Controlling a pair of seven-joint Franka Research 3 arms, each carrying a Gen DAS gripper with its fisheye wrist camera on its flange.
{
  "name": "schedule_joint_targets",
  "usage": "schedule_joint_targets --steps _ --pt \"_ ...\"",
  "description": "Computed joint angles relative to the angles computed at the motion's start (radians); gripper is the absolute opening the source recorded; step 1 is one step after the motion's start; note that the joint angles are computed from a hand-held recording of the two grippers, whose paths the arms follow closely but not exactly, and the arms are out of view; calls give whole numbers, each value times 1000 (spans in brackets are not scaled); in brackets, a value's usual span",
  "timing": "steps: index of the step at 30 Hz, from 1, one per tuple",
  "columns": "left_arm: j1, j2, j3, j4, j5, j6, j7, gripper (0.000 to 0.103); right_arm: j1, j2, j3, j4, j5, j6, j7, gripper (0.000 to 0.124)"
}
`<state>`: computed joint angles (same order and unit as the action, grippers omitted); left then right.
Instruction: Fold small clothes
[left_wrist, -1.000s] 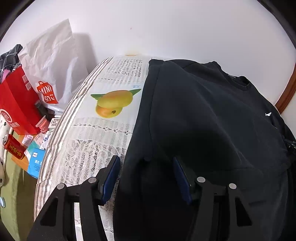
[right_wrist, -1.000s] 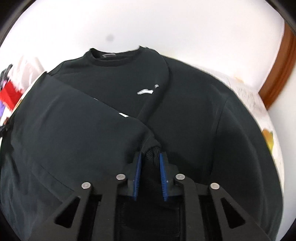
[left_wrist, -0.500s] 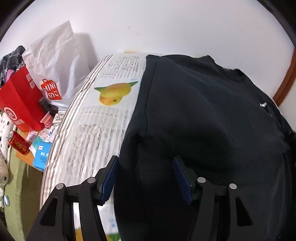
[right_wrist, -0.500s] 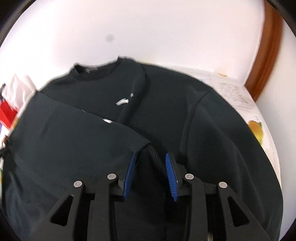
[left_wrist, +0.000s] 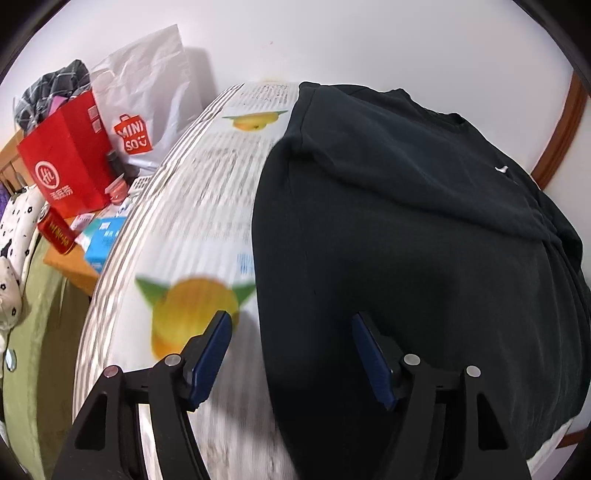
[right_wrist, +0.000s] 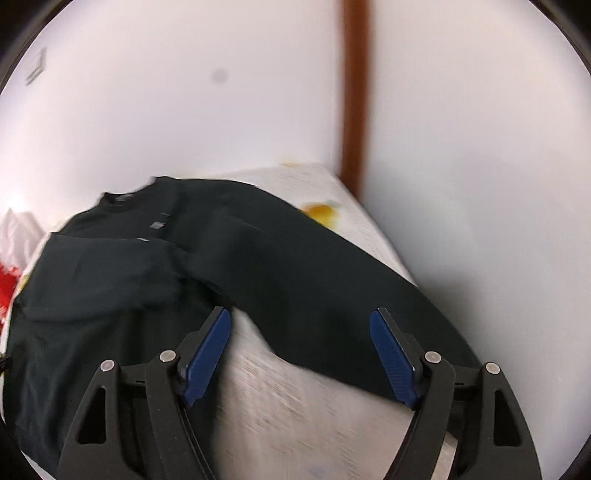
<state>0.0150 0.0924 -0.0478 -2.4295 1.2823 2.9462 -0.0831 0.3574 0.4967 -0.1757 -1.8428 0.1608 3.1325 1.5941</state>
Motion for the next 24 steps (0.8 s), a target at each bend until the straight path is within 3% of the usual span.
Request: schedule_joint_targets --steps 5,9,11,13,14,18,21,23,24 --pt "-14 -39 -16 -42 158 -16 -176 71 41 -64 -99 -177 22 97 6 77" --pt "-18 -50 -37 -51 224 -40 -238 72 0 -88 -70 -251 43 105 -58 77" --pt "-19 -62 -43 -63 232 -53 -259 72 68 -69 -145 -271 54 125 -79 77" --pt "-16 -72 -46 -75 253 -48 -289 72 192 -19 -280 -272 97 144 -92 77" --pt "-15 -76 -47 -80 258 -48 -295 72 219 -3 -312 -267 102 137 -84 77" --pt "-10 -83 -50 -89 215 -58 -260 72 200 49 -314 -210 132 77 -97 77" --pt "-2 -99 -47 -97 201 -50 -251 72 154 62 -278 -187 122 68 -81 74" --pt "-1 -108 -50 -101 204 -61 -249 72 83 54 -206 -180 120 77 -92 61" --pt "0 -111 -52 -103 209 -66 -252 72 92 65 -217 -173 117 78 -84 56"
